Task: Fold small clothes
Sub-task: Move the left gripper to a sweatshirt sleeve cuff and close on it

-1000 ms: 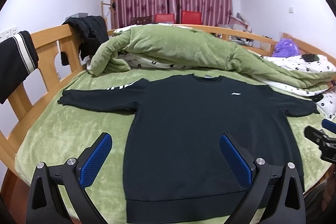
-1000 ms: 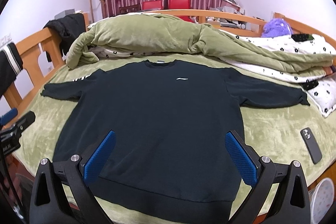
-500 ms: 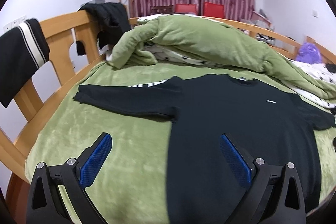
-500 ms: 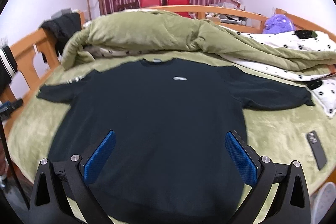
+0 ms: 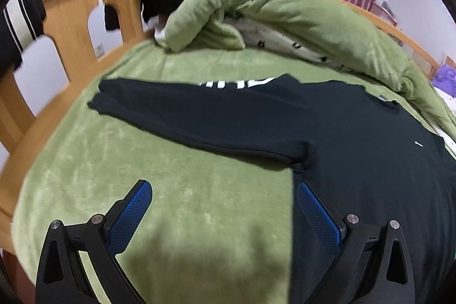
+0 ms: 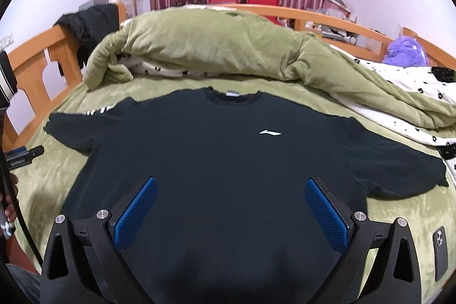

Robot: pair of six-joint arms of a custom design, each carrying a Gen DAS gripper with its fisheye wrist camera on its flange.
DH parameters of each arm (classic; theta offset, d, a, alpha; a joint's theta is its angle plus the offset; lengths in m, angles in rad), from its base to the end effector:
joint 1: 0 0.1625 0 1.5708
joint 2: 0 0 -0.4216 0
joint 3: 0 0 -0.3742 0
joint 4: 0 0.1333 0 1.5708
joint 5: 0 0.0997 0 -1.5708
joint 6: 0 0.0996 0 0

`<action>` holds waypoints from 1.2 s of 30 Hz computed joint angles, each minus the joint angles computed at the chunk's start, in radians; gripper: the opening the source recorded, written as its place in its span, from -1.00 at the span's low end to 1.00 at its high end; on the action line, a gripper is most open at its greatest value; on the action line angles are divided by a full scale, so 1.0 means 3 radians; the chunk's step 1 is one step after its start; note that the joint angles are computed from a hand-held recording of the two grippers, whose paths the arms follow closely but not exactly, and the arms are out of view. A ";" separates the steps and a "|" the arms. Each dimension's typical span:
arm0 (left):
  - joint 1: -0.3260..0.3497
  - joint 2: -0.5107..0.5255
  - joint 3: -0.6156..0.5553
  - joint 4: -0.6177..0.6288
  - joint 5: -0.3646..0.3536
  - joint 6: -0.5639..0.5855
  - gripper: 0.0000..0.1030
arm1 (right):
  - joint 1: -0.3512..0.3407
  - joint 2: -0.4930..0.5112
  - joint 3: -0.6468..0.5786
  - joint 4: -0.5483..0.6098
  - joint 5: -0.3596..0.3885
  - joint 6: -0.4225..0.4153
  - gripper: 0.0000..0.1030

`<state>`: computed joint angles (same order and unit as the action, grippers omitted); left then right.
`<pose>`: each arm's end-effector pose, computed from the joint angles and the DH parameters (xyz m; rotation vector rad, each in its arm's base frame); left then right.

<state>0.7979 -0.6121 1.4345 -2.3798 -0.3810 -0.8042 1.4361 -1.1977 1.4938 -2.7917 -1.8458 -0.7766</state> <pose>-0.3263 -0.6579 0.0922 -0.0233 2.0960 -0.9962 0.0183 -0.6565 0.4678 0.5870 -2.2791 0.9079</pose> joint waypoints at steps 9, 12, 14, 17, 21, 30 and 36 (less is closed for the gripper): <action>0.0379 0.0085 -0.0160 -0.0435 -0.0187 0.0358 0.93 | -0.0032 0.0240 -0.0119 0.0072 -0.0020 0.0122 0.83; 0.0463 0.0101 -0.0217 -0.0498 -0.0182 0.0445 0.92 | -0.0050 0.0300 -0.0154 0.0122 0.0000 0.0162 0.82; 0.0503 0.0114 -0.0262 -0.0481 -0.0132 0.0468 0.92 | -0.0037 0.0359 -0.0170 0.0063 -0.0027 0.0158 0.82; 0.0564 0.0109 -0.0288 -0.0509 -0.0124 0.0485 0.92 | -0.0030 0.0423 -0.0209 0.0069 -0.0056 0.0172 0.82; 0.0638 0.0110 -0.0332 -0.0510 -0.0118 0.0508 0.92 | -0.0019 0.0505 -0.0257 0.0082 -0.0098 0.0181 0.81; 0.0729 0.0142 -0.0399 -0.0518 -0.0057 0.0561 0.92 | -0.0023 0.0605 -0.0322 0.0137 -0.0166 0.0186 0.80; 0.0819 0.0086 -0.0381 -0.0703 -0.0017 0.0462 0.92 | -0.0036 0.0630 -0.0340 0.0192 -0.0196 0.0212 0.80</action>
<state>1.0435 -0.5862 1.3202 -2.5906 -0.3860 -0.6656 1.4253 -1.0087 1.3917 -2.7343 -1.9046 -0.7129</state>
